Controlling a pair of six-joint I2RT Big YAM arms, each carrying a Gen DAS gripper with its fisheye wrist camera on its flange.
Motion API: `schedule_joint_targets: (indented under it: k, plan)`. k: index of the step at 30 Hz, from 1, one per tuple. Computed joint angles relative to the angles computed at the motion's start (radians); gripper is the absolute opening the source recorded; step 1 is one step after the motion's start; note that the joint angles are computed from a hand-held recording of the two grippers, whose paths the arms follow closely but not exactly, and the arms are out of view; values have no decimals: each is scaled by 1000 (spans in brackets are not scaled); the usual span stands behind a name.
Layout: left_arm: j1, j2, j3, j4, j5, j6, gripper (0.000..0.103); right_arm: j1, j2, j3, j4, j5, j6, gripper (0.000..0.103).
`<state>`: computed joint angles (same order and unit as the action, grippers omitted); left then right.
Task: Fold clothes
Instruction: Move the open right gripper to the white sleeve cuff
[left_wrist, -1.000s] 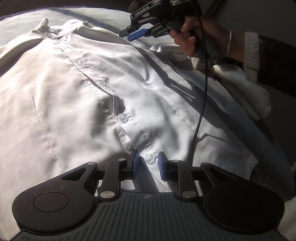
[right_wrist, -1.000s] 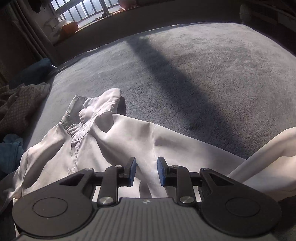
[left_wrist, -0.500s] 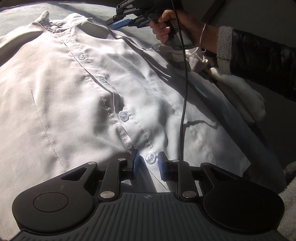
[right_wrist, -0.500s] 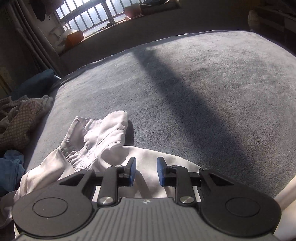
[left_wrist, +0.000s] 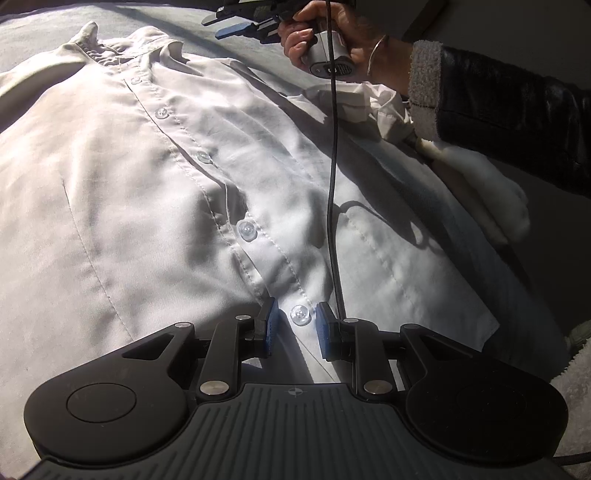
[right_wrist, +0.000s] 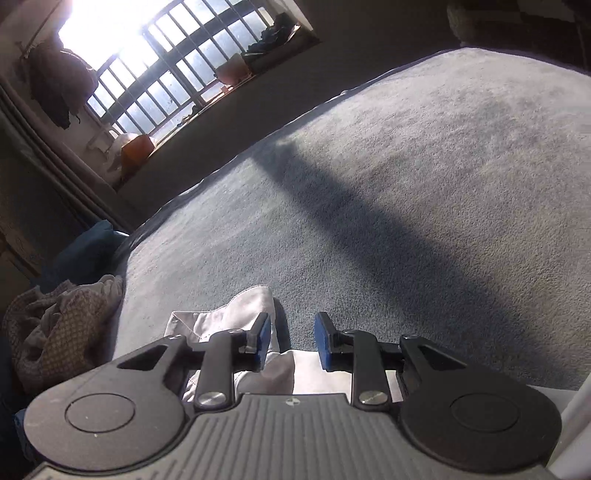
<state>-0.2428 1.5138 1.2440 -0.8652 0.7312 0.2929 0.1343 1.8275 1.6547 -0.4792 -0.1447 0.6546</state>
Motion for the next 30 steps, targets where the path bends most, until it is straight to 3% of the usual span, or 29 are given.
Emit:
schedule_joint_targets:
  k: [2,5,9,13,16,20,22,26,28,29,30]
  plan:
    - [0,1,2,-4,0,2,22,-12,-96,-126,51,-34,55,31]
    - [0,3,7,-9,-3,5,22,-38,-235,-280,41,-18,83,35]
    - [-1,3,9,-11,-10,-4,22,-106,-404,-447,2,103,115,37]
    - [-7,2,14,-16,-24,-20,22,-153,-503,-520,-116,375,-3,43]
    - [-11,-4,13,-18,-41,-18,22,-155,-528,-553,-143,485,-104,46]
    - [-23,-13,10,-11,-72,-20,22,-101,-512,-592,-85,590,-347,48]
    - [-28,-18,6,-7,-87,-18,22,-64,-481,-593,-46,625,-453,61]
    - [-38,-23,4,2,-111,-24,22,-50,-379,-555,7,705,-518,73]
    - [-41,-25,1,7,-118,-25,22,-66,-330,-510,-35,713,-492,69]
    - [-41,-26,0,9,-117,-27,22,-74,-306,-487,-58,716,-478,61]
    - [-40,-26,-2,11,-116,-30,22,-84,-302,-477,-76,715,-457,32]
